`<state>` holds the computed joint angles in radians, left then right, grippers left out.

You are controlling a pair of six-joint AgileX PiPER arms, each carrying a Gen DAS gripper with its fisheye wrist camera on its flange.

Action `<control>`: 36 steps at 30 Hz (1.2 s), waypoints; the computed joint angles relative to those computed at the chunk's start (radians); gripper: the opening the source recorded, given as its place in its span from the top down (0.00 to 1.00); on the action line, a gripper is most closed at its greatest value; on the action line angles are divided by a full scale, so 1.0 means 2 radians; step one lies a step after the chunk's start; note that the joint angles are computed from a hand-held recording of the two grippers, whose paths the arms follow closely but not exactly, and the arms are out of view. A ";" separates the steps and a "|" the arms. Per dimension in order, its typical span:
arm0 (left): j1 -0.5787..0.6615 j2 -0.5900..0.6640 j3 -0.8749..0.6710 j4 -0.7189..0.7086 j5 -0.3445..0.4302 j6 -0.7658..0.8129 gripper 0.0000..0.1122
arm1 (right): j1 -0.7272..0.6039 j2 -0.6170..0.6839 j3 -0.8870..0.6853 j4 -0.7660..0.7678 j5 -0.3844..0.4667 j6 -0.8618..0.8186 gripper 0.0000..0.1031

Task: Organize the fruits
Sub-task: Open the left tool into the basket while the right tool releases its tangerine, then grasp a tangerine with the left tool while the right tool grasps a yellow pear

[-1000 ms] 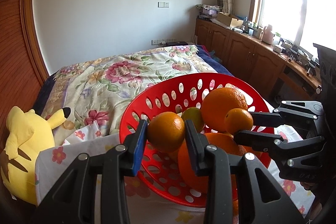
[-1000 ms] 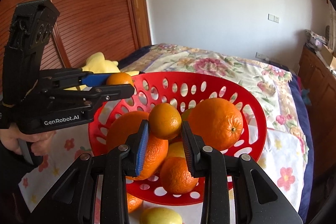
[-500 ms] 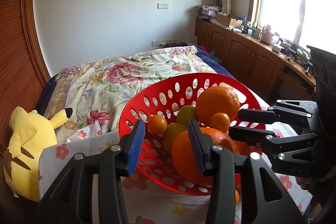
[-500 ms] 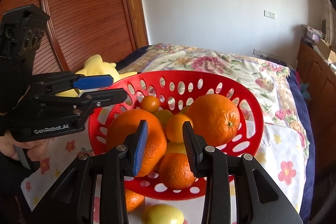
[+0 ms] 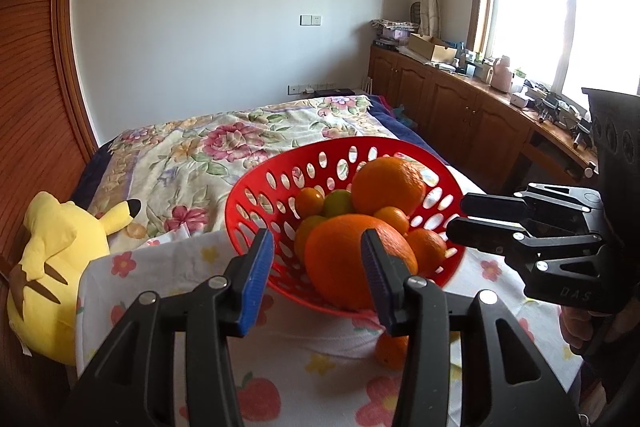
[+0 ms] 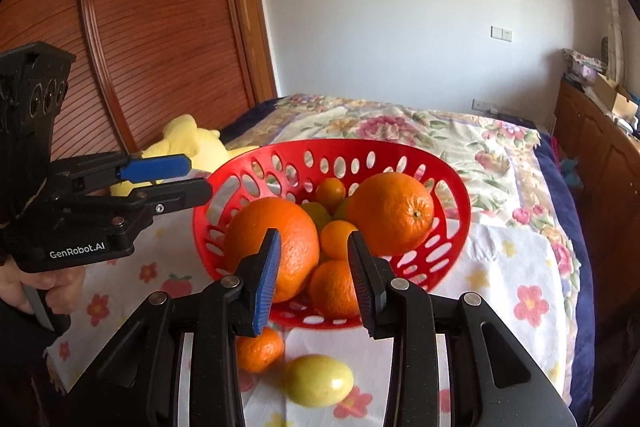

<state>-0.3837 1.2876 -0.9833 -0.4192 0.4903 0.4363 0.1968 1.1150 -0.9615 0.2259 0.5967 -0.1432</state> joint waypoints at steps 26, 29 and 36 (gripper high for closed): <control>-0.089 -0.111 0.124 0.131 -0.014 -0.168 0.52 | 0.042 -0.133 0.105 -0.086 0.045 0.108 0.66; -0.104 -0.101 0.130 0.139 -0.021 -0.185 0.52 | 0.035 -0.129 0.117 -0.072 0.040 0.098 0.63; -0.128 -0.078 0.140 0.154 -0.040 -0.211 0.52 | 0.042 -0.103 0.138 -0.067 0.016 0.102 0.52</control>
<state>-0.6400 1.1322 -0.7039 -0.1120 0.4111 0.0142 0.2807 0.9082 -0.6848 0.0915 0.6288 0.0606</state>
